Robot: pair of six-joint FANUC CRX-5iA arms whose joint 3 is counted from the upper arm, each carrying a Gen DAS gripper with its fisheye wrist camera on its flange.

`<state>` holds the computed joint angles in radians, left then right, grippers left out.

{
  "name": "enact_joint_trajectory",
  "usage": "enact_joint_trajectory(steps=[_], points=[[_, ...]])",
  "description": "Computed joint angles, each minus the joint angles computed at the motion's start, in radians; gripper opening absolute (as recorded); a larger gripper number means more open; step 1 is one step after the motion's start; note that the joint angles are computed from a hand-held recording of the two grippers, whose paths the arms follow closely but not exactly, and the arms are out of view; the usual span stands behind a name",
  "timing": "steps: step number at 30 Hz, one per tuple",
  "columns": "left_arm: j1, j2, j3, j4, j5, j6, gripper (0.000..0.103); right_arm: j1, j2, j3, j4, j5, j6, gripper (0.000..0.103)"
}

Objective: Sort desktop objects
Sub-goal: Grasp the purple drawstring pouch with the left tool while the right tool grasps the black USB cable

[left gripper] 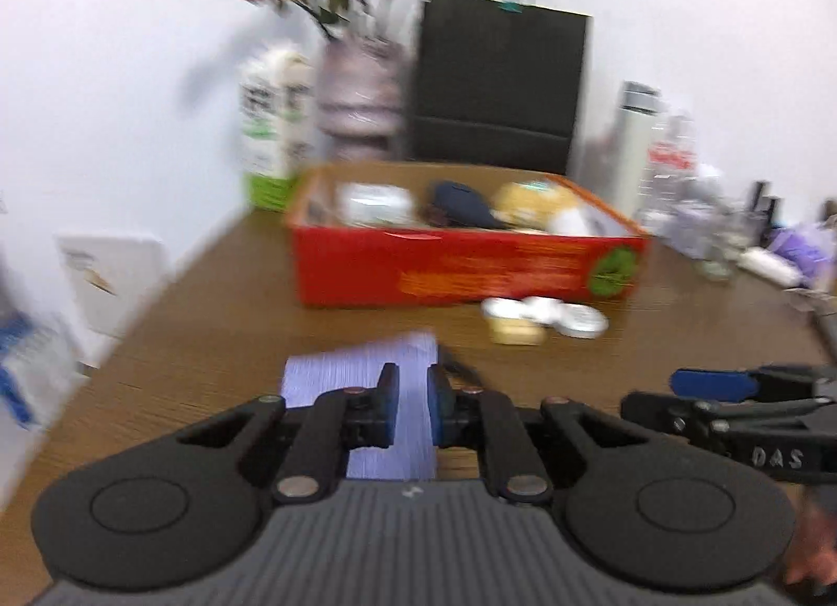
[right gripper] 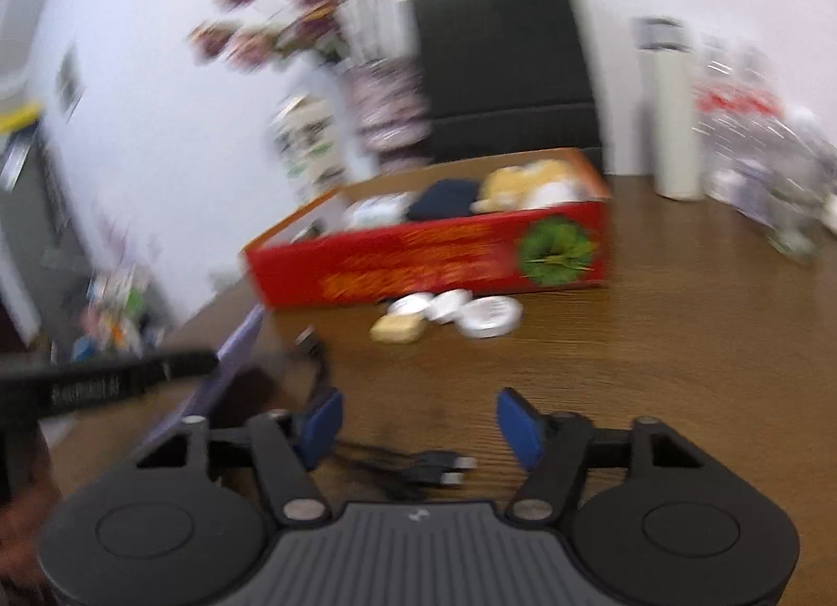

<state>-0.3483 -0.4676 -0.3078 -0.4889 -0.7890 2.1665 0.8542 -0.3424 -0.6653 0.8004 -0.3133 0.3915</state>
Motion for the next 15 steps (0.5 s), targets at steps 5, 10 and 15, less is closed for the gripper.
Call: enact_joint_trajectory(steps=[5,10,15], points=[[0.085,-0.025,-0.038,0.070,0.008,-0.044,0.012,0.073,0.138,0.196,-0.296,-0.060,0.437,0.042],[0.165,-0.063,-0.104,0.194,0.053,-0.162,0.026,0.090,0.294,0.339,-0.268,-0.141,0.508,0.037],[0.235,-0.089,-0.170,0.325,0.118,-0.280,0.080,0.091,0.385,0.438,-0.339,-0.160,0.599,0.029]])
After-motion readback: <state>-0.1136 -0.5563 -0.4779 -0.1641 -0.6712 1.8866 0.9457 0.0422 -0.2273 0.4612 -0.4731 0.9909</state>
